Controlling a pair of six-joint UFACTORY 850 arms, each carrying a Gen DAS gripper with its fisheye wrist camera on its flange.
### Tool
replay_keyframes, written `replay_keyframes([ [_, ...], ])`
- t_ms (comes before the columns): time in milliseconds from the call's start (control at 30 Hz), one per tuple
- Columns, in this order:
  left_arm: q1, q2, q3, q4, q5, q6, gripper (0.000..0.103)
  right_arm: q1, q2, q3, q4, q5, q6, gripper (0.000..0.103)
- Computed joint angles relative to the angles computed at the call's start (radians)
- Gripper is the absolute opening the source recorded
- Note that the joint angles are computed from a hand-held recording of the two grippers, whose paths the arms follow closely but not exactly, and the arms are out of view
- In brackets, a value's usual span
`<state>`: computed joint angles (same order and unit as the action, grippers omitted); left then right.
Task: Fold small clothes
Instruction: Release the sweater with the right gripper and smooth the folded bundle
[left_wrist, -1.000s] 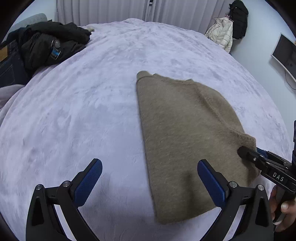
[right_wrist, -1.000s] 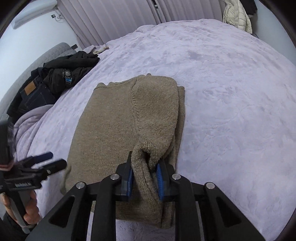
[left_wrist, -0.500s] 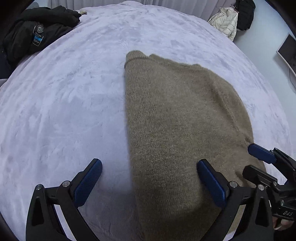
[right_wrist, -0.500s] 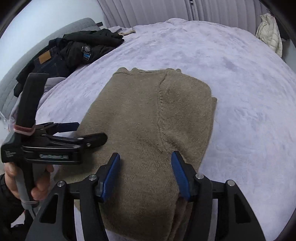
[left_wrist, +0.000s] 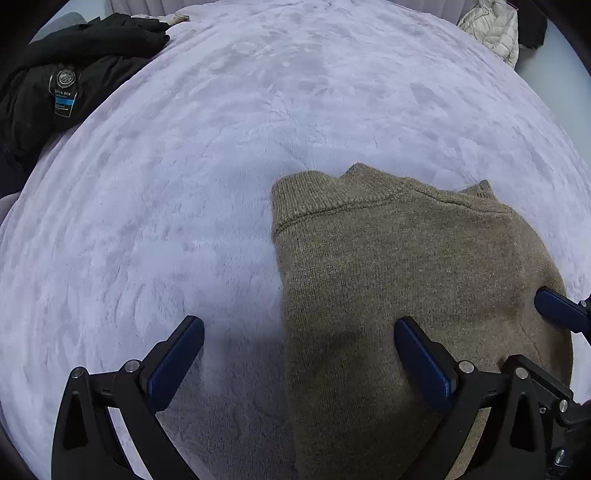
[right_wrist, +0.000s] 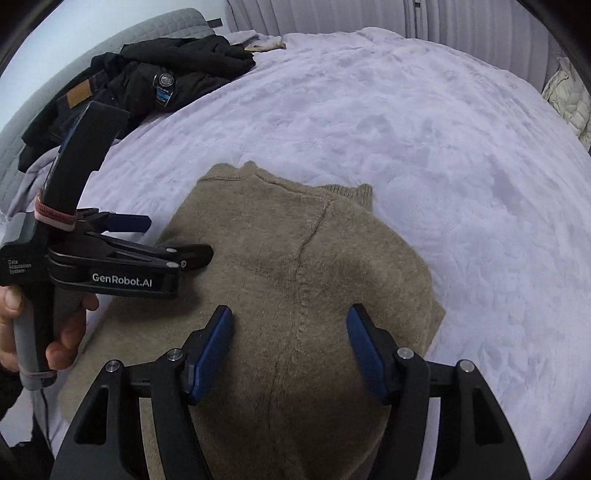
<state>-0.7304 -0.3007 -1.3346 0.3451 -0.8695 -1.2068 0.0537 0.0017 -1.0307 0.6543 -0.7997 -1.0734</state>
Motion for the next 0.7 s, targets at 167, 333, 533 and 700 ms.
replay_keyframes([
  [167, -0.041, 0.138, 0.096, 0.057, 0.055, -0.095, 0.103, -0.003, 0.090, 0.030, -0.050, 0.018, 0.008, 0.070],
  [333, -0.156, 0.194, 0.174, 0.074, 0.063, -0.141, 0.103, -0.017, 0.208, 0.109, -0.037, -0.011, -0.114, 0.070],
  [533, -0.262, 0.265, 0.258, 0.188, 0.045, -0.281, 0.103, -0.072, 0.390, 0.303, -0.023, 0.125, -0.303, 0.070],
  [700, -0.299, 0.323, 0.292, 0.179, 0.035, -0.282, 0.103, -0.214, 0.395, 0.280, -0.040, -0.033, -0.277, 0.080],
])
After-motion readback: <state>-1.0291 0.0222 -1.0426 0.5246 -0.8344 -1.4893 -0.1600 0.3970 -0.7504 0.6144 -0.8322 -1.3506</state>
